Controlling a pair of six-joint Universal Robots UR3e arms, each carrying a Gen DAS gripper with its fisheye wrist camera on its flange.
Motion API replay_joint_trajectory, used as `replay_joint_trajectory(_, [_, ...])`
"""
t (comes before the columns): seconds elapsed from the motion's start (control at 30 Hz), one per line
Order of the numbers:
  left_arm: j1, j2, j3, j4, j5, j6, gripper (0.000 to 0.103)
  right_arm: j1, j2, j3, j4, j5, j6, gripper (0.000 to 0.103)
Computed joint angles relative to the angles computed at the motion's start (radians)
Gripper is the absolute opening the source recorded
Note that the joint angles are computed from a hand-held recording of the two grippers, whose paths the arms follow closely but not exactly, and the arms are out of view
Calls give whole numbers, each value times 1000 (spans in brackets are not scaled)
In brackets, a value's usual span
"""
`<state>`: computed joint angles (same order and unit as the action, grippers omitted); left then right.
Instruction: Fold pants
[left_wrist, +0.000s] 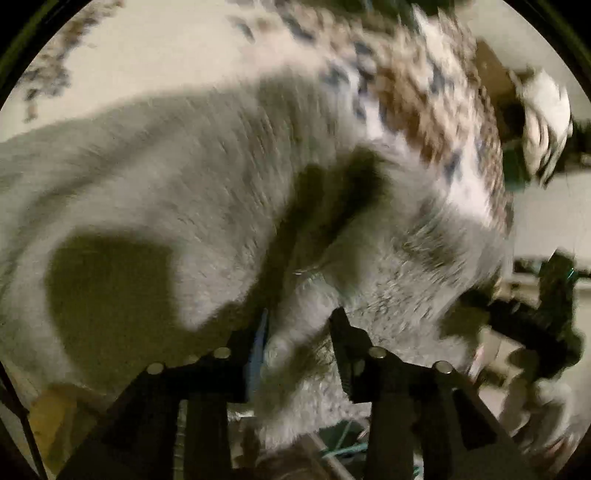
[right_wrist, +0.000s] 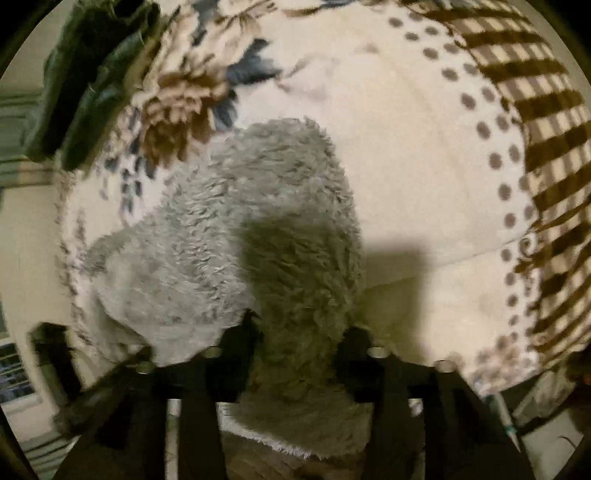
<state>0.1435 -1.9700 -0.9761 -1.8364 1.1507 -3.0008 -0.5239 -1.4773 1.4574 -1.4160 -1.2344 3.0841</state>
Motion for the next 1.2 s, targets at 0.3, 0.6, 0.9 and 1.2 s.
replay_joint_trajectory(0.3, [-87,-168,216,107,69,-67,78,176,11,-177,-37,-128,157,70])
replay_joint_trajectory(0.6, [179,157,-207,204,-22,-107,85,382,71,-327,13,-219,221,77])
replay_joint_trajectory(0.9, [836,558,-801,403,-62,-74,101,628,276,-537,23,-119,383,77])
replay_joint_trajectory(1.2, [848,321,-921,730,-228,-142,34,727,488,-749,84,-187,416,78])
